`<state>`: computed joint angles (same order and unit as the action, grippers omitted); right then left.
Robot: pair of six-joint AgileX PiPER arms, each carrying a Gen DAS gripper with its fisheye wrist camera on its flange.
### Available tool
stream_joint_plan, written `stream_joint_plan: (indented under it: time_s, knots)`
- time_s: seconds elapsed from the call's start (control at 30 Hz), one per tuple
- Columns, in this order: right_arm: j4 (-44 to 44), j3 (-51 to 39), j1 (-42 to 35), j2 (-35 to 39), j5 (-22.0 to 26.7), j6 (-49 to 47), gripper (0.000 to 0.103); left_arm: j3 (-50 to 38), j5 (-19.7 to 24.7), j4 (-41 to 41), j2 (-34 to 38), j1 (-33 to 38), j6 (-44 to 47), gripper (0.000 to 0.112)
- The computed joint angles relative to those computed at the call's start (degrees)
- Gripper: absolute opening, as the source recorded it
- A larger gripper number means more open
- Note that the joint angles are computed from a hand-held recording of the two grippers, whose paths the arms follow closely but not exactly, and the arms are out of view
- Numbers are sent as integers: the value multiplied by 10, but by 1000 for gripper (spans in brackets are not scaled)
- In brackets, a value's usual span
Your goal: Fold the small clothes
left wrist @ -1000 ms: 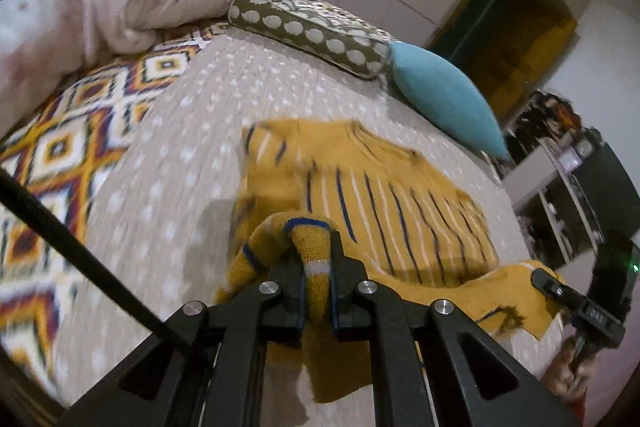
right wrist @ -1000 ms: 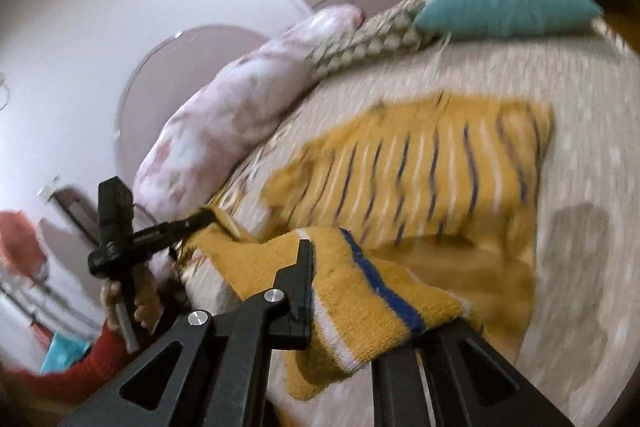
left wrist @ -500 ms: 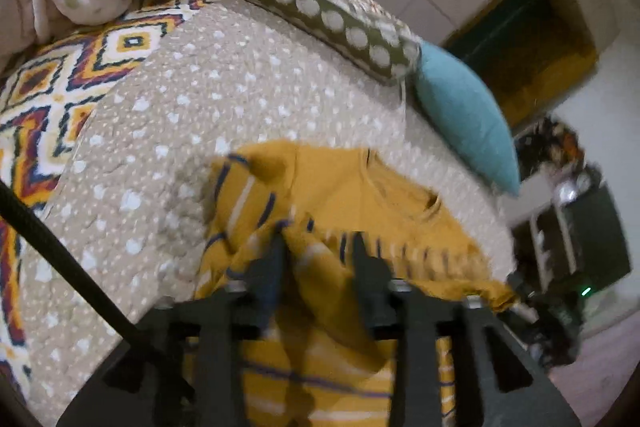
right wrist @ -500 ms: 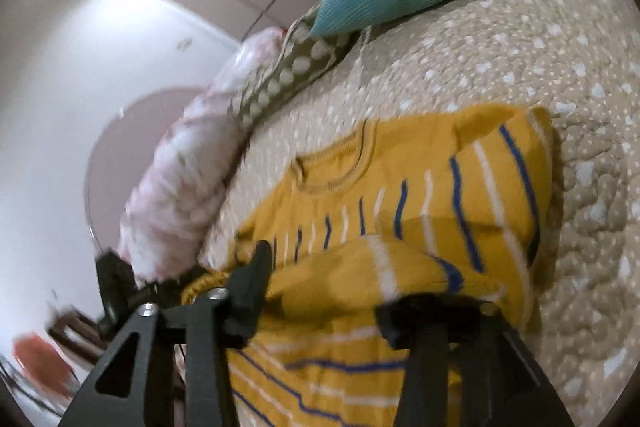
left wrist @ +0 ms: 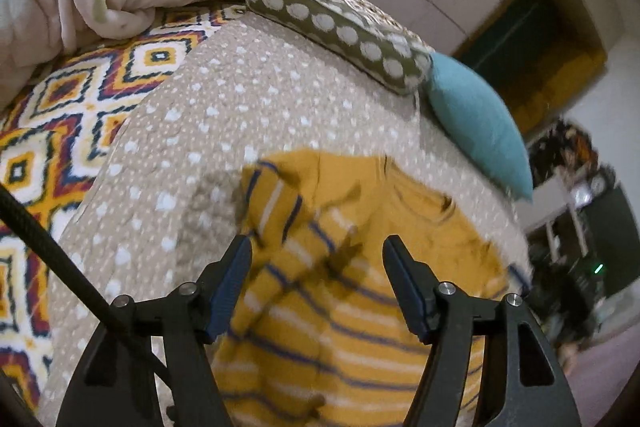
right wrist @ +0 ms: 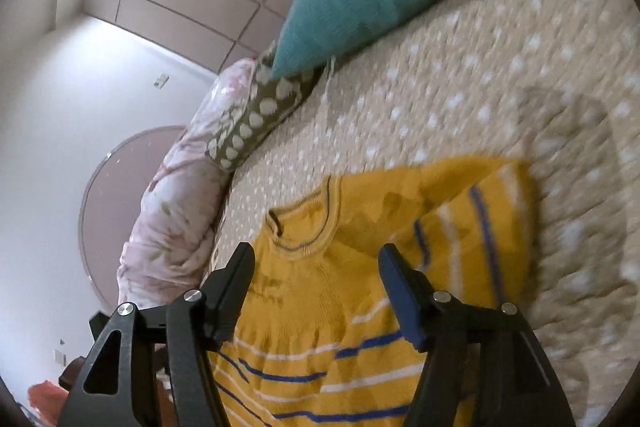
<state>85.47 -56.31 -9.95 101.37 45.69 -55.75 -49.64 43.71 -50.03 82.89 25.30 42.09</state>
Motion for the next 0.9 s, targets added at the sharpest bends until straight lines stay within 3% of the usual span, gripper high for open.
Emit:
stream_joint_plan:
  time_s: [0.3, 0.37, 0.4, 0.47, 0.5, 0.57, 0.7, 0.77, 0.8, 0.9]
  knots:
    - [-132, 166, -133, -164, 66, -70, 73, 150, -67, 42, -115, -14, 81, 68]
    - [-136, 209, -142, -177, 78, -104, 73, 175, -112, 72, -118, -43, 58, 68]
    - [-136, 233, -140, -181, 76, -126, 69, 181, -139, 106, -116, -65, 22, 68]
    - [-137, 267, -117, -181, 53, -158, 22, 183, -183, 203, -105, -105, -77, 68]
    - [-145, 276, -106, -179, 36, -158, 10, 181, -194, 249, -100, -112, -122, 68]
    - [-157, 294, -124, -188, 5, -150, 8, 177, -193, 273, -100, -99, -145, 68]
    - [-199, 293, -203, -189, 14, -140, 8, 167, -140, 194, -108, -26, -50, 68]
    - [-232, 289, -198, -220, -9, -99, 10, 176, -127, 184, -135, -6, -35, 68]
    - [-239, 289, -202, -238, -9, -94, 16, 183, -126, 183, -149, 0, -31, 68]
    - [-224, 290, -234, -310, 27, -96, 16, 208, -131, 158, -189, 22, -6, 68]
